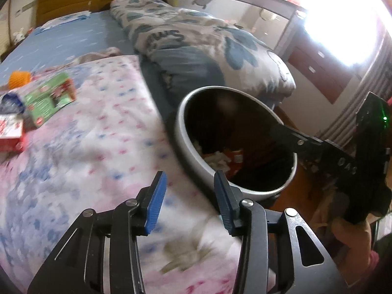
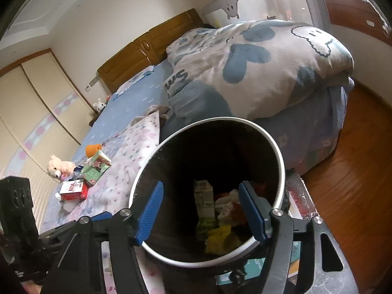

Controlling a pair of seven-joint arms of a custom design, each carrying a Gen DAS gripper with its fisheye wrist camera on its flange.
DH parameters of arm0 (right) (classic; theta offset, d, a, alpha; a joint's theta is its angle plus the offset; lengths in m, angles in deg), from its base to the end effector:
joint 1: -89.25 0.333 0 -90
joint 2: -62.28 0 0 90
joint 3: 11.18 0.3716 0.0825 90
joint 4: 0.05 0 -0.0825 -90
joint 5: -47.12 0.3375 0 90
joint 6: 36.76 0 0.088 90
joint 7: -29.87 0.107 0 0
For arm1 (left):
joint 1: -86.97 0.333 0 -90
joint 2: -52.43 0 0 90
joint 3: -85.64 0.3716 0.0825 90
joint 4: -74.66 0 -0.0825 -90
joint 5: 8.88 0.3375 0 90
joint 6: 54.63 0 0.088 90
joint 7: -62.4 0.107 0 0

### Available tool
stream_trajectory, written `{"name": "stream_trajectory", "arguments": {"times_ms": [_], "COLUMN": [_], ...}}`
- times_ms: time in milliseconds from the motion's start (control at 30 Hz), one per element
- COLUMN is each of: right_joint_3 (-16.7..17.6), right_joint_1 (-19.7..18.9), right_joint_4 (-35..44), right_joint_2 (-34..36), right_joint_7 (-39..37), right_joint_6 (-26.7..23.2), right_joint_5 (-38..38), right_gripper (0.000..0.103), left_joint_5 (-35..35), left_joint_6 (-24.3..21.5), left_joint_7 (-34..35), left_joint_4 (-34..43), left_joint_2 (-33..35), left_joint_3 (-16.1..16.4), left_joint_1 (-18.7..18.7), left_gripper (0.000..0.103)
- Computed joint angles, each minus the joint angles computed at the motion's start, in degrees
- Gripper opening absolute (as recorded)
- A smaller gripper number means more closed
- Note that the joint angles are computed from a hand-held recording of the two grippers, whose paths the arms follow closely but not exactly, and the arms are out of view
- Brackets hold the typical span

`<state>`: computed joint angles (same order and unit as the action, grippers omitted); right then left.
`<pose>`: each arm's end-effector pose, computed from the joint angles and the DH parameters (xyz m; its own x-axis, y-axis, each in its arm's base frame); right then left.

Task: Collect trash
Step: 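Open both tools to drop the pouch and wrapper into the bin, then move both open tools back toward the remaining trash on the bed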

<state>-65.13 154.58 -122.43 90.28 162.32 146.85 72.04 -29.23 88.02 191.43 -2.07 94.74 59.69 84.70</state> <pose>0.5809 0.1564 0.4442 -0.5013 -0.7481 -0.4347 -0.4448 0.6538 -0.6121 0.7213 -0.2572 0.4327 -0.7244 -0.6405 0.2550 -0.6386 0.4840 -0.5982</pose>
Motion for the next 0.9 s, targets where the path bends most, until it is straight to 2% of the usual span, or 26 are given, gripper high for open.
{"name": "stream_trajectory", "arguments": {"times_ms": [33, 133, 367, 600, 900], "right_joint_3": [0.05, 0.44, 5.89, 15.01, 26.28], "right_joint_1": [0.12, 0.10, -3.86, -11.13, -20.47], "right_joint_4": [0.34, 1.67, 6.82, 12.90, 22.10], "right_joint_2": [0.15, 0.68, 1.33, 2.42, 5.30], "right_joint_7": [0.07, -0.15, -0.76, -0.53, 0.38], "right_joint_6": [0.11, 0.15, -0.34, -1.51, -4.71], "right_joint_5": [0.03, -0.13, -2.10, -5.78, -12.06], "right_gripper": [0.071, 0.076, 0.081, 0.086, 0.086], "left_joint_5": [-0.19, -0.82, -1.17, -1.14, 0.61], "left_joint_6": [0.46, 1.49, 3.69, 5.77, 5.46], "left_joint_7": [-0.30, -1.05, -2.46, -4.28, -9.22], "left_joint_4": [-0.57, -1.95, -4.62, -5.22, -1.41], "left_joint_2": [-0.24, -0.70, -1.67, -1.81, 0.36], "left_joint_3": [0.22, 0.57, 1.35, 2.09, 3.65], "left_joint_1": [0.29, 1.62, 4.82, 7.61, 9.39], "left_gripper": [0.045, 0.046, 0.047, 0.049, 0.052]}}
